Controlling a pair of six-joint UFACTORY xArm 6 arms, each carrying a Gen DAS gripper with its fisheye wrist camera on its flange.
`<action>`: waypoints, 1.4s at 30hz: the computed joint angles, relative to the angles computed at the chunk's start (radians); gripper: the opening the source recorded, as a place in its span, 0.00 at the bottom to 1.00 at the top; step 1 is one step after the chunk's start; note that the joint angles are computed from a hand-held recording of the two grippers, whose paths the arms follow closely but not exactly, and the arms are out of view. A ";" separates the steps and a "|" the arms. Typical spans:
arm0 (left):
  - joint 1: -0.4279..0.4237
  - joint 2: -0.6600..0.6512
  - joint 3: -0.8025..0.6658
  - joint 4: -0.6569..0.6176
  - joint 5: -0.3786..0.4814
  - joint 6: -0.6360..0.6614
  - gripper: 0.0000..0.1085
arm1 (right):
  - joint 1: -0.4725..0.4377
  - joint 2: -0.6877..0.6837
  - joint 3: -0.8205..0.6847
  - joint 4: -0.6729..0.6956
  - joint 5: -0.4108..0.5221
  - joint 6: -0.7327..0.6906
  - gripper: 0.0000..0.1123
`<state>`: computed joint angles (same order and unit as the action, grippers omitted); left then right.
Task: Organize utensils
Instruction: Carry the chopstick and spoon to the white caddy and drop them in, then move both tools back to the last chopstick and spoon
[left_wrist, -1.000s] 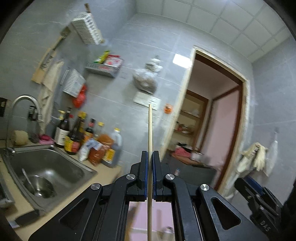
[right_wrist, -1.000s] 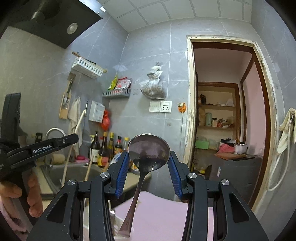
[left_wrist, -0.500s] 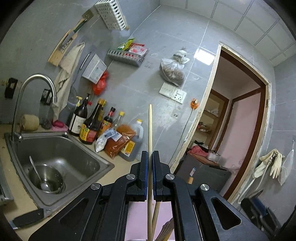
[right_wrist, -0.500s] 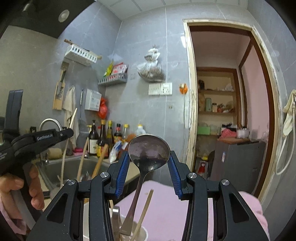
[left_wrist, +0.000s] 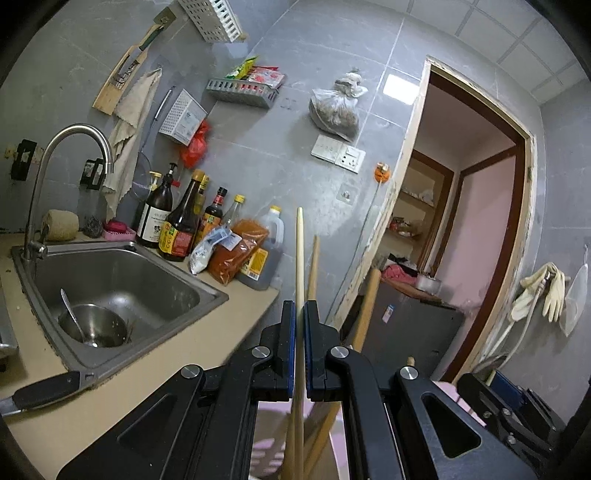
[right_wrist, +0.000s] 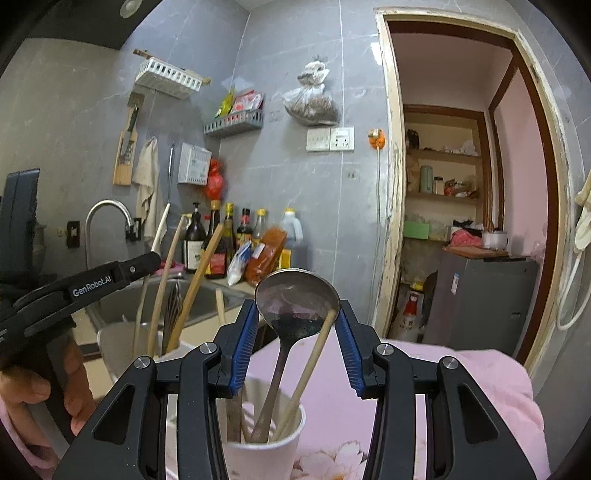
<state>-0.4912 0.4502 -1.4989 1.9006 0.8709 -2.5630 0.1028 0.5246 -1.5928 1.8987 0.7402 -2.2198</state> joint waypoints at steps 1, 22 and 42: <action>-0.002 0.001 0.000 -0.002 -0.004 0.007 0.02 | -0.002 0.001 0.002 -0.012 0.000 0.009 0.36; -0.058 -0.061 0.027 -0.009 -0.078 0.058 0.39 | -0.096 -0.095 0.084 0.014 0.122 0.025 0.50; -0.119 0.155 -0.303 -0.122 -0.298 0.353 0.80 | -0.298 -0.144 0.130 0.054 0.124 -0.031 0.92</action>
<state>-0.6099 0.6054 -1.8016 1.7784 0.5729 -2.2096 -0.1956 0.3806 -1.4630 1.9526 0.8646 -2.2507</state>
